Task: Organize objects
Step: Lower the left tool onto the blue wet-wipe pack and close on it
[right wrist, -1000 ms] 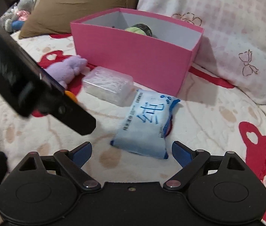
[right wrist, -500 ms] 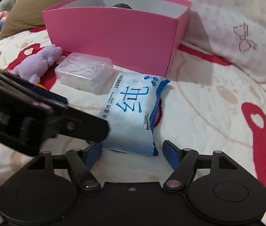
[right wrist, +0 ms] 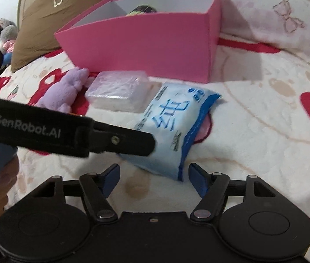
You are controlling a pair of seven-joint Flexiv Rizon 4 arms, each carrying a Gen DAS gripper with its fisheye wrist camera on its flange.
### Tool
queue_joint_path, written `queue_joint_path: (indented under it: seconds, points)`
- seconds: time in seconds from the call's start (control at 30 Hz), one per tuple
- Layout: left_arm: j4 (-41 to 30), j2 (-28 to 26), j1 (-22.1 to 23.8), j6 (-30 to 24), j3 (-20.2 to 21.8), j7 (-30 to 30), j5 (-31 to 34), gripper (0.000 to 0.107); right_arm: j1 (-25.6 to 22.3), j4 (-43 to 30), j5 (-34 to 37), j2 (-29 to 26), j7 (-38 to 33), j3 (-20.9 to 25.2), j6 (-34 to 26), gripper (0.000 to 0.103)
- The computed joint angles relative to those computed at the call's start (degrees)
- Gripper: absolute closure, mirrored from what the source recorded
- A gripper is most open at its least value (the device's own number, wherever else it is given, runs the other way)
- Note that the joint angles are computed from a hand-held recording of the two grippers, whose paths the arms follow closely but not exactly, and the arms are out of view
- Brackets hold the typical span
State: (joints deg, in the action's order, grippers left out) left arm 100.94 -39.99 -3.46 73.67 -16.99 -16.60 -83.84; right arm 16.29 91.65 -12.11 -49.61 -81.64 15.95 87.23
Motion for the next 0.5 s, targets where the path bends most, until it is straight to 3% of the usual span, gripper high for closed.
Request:
queue_joint_path:
  seconds: [0.1,0.13,0.2,0.33,0.4,0.5]
  points:
    - [-2.2,-1.9,-0.1,1.1,0.1,-1.0,0.4,0.054,3.8,-0.4,0.0,-0.2,3.3,-5.4,2.4,0.027]
    - [-2.8,-2.6,-0.1,1.2,0.1,-2.0,1.5,0.053,4.4,-0.6,-0.6,-0.6,4.4,-6.5,3.6,0.032]
    - [-3.7,-3.7,-0.2,2.9,0.0,-3.5,4.0,0.053,2.0,-1.4,-1.8,-1.8,2.0,-3.4,4.7,0.051]
    - [-3.6,-3.8,1.9,1.3,-2.6,-1.4,3.4,0.058,2.6,-0.4,-3.5,-1.5,0.8,-4.0,4.7,0.058]
    - [-2.9,-3.5,2.0,2.0,-3.4,0.2,2.1,0.059,0.0,-0.6,-2.5,-1.2,-0.4,-0.4,2.7,0.060]
    - [-0.7,-2.4,3.6,-4.4,-2.7,-3.5,3.0,0.059,-0.3,0.2,-2.7,-0.5,0.3,-0.3,2.3,0.058]
